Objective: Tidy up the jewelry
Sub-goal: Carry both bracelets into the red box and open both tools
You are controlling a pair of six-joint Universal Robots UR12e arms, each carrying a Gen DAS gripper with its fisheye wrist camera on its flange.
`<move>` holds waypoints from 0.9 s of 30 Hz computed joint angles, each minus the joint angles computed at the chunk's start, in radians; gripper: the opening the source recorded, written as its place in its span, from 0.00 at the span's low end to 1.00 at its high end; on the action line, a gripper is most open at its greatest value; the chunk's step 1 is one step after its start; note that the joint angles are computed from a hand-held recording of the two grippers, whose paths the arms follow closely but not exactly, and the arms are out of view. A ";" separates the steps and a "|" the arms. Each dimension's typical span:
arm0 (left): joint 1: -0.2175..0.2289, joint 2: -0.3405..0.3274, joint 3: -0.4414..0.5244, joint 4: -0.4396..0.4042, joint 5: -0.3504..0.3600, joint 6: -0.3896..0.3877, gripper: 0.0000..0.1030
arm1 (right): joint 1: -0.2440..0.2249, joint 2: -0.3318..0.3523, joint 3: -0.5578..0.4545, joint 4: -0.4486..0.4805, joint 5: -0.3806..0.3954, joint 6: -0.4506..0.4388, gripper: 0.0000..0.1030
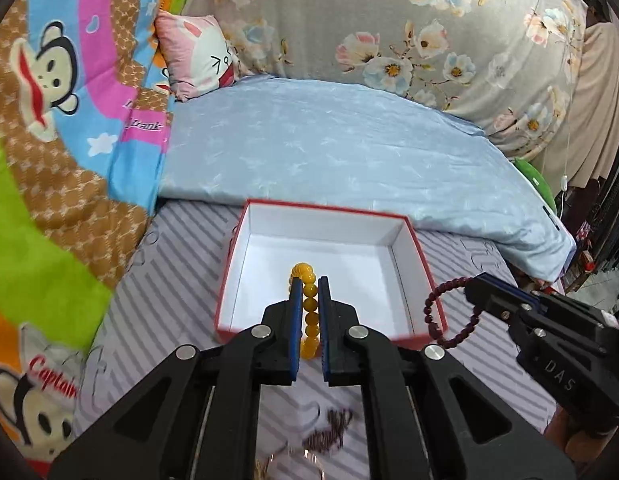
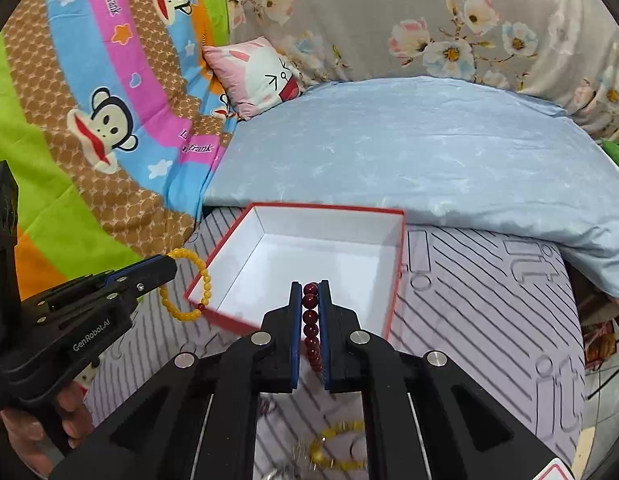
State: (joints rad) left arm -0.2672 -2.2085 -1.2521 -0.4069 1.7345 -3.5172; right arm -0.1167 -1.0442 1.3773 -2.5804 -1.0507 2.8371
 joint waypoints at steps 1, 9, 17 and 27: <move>0.005 -0.016 0.022 -0.009 -0.003 0.005 0.07 | 0.009 0.027 -0.037 0.010 -0.012 0.003 0.07; 0.041 -0.171 0.245 -0.169 -0.028 0.028 0.07 | 0.048 0.180 -0.243 0.122 -0.076 0.024 0.07; 0.051 -0.240 0.343 -0.228 -0.013 0.040 0.07 | 0.069 0.255 -0.335 0.154 -0.173 0.017 0.12; 0.037 -0.206 0.283 -0.171 0.081 0.034 0.43 | 0.052 0.183 -0.223 0.029 -0.181 0.024 0.34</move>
State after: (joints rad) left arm -0.2299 -2.4146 -0.9692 -0.5777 1.8155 -3.4832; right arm -0.0647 -0.8613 1.1539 -2.5515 -1.2315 2.8615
